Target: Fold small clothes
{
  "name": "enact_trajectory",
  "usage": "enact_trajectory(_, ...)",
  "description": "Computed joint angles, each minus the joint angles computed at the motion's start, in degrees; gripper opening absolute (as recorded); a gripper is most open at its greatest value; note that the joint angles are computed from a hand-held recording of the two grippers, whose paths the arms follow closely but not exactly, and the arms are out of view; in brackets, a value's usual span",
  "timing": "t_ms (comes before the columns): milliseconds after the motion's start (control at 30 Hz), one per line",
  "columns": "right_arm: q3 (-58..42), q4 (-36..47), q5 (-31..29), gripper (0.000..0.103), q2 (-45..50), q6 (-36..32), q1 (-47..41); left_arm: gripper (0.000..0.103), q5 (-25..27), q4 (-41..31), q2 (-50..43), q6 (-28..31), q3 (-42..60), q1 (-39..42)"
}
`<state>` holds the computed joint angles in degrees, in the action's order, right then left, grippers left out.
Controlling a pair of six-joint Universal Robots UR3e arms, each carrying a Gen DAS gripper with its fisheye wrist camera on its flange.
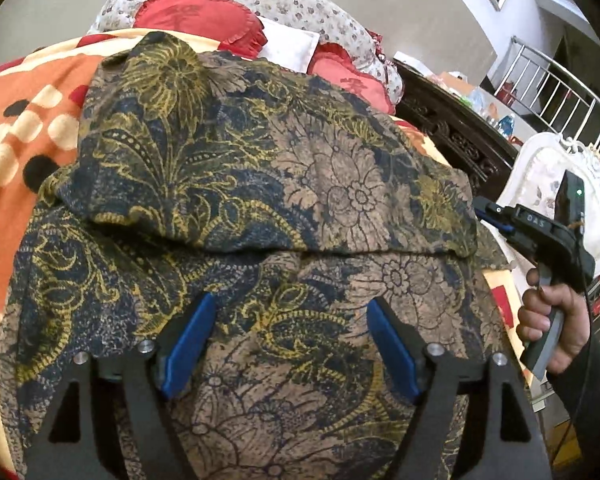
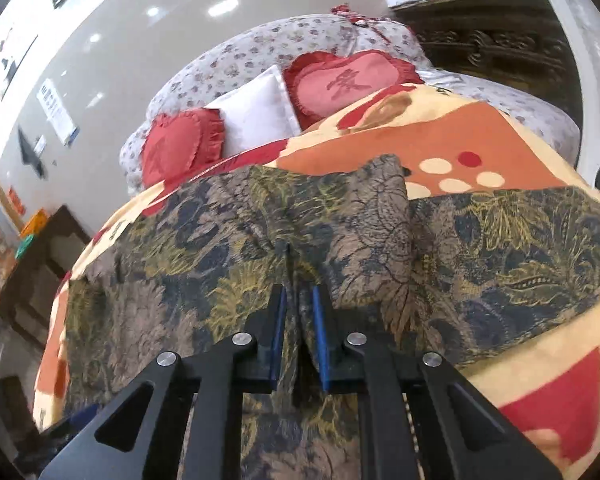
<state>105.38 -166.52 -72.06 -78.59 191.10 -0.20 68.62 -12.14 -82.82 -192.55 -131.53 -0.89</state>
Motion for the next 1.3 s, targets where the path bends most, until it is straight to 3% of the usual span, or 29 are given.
enact_trajectory(167, -8.9, 3.6, -3.5, 0.023, 7.1, -4.9, 8.8, 0.081, -1.8, -3.6, 8.5, -0.7, -2.1, 4.7)
enact_trajectory(267, -14.4, 8.1, -11.4, 0.024, 13.5, -6.1, 12.5, 0.081, -6.9, -3.8, 10.7, -2.1, 0.3, 11.3)
enact_trajectory(333, -12.5, 6.5, -8.7, 0.024, 12.6, -5.7, 11.1, 0.081, -7.3, -2.8, 6.5, -2.7, 6.1, 13.5)
enact_trajectory(367, -12.3, 6.0, -8.7, 0.024, 12.8, -6.0, 11.1, 0.076, -6.8, -2.2, 4.0, -2.7, 8.6, 13.4)
enact_trajectory(433, -12.8, 5.5, -9.9, 0.024, 13.5, -6.9, 11.8, 0.05, -2.6, -5.0, -4.7, -1.8, 18.5, 11.4)
enact_trajectory(467, -12.9, 5.2, -10.6, 0.024, 13.8, -7.3, 12.3, 0.024, -0.5, -7.3, -7.9, -2.0, 22.6, 10.6)
enact_trajectory(500, -13.6, 5.2, -11.5, 0.024, 14.5, -8.2, 12.8, 0.011, 1.6, -9.5, -11.7, -2.6, 26.7, 10.2)
enact_trajectory(600, -12.7, 3.2, -16.6, 0.024, 14.5, -11.8, 15.6, 0.009, 7.2, -20.0, -22.5, -3.6, 37.5, 9.8)
enact_trajectory(667, -14.6, 3.6, -21.7, 0.024, 16.0, -13.4, 18.2, 0.006, 2.5, -19.2, -23.7, -6.1, 36.4, 12.8)
enact_trajectory(700, -14.8, 3.9, -23.2, 0.024, 16.0, -13.9, 18.9, 0.006, -0.8, -16.9, -22.6, -7.5, 33.5, 14.6)
enact_trajectory(767, -15.1, 3.9, -23.1, 0.025, 16.2, -14.4, 18.5, 0.007, -2.2, -17.4, -19.9, -7.0, 31.2, 15.4)
enact_trajectory(833, -15.2, 3.8, -21.7, 0.025, 16.2, -13.8, 18.0, 0.02, -1.4, -16.3, -14.3, -5.4, 26.8, 15.0)
enact_trajectory(900, -14.6, 3.6, -20.2, 0.025, 15.8, -13.1, 17.5, 0.046, -2.2, -13.3, -8.6, -5.5, 21.1, 14.9)
enact_trajectory(967, -14.3, 3.5, -20.5, 0.025, 15.5, -13.4, 17.5, 0.053, -1.6, -11.9, -2.8, -4.6, 16.3, 13.4)
enact_trajectory(1067, -14.3, 4.8, -20.6, 0.025, 14.6, -13.9, 17.3, 0.053, 2.4, -11.7, 1.7, -2.9, 12.1, 7.2)
enact_trajectory(1167, -10.9, 9.8, -13.9, 0.025, 7.4, -11.5, 13.2, 0.055, 9.6, -9.9, -0.2, -0.7, 11.5, -1.8)
enact_trajectory(1200, -7.3, 8.2, -12.4, 0.025, 3.6, -10.1, 11.2, 0.06, 11.1, -8.9, -0.4, -0.1, 10.2, -3.7)
enact_trajectory(1267, 2.0, 3.4, -11.8, 0.034, -5.5, -8.8, 6.1, 0.065, 13.6, -6.7, -2.0, 0.9, 7.8, -6.6)
enact_trajectory(1300, 6.5, 3.2, -12.2, 0.047, -10.6, -8.7, 2.2, 0.065, 15.4, -6.3, -3.3, 0.9, 7.6, -8.0)
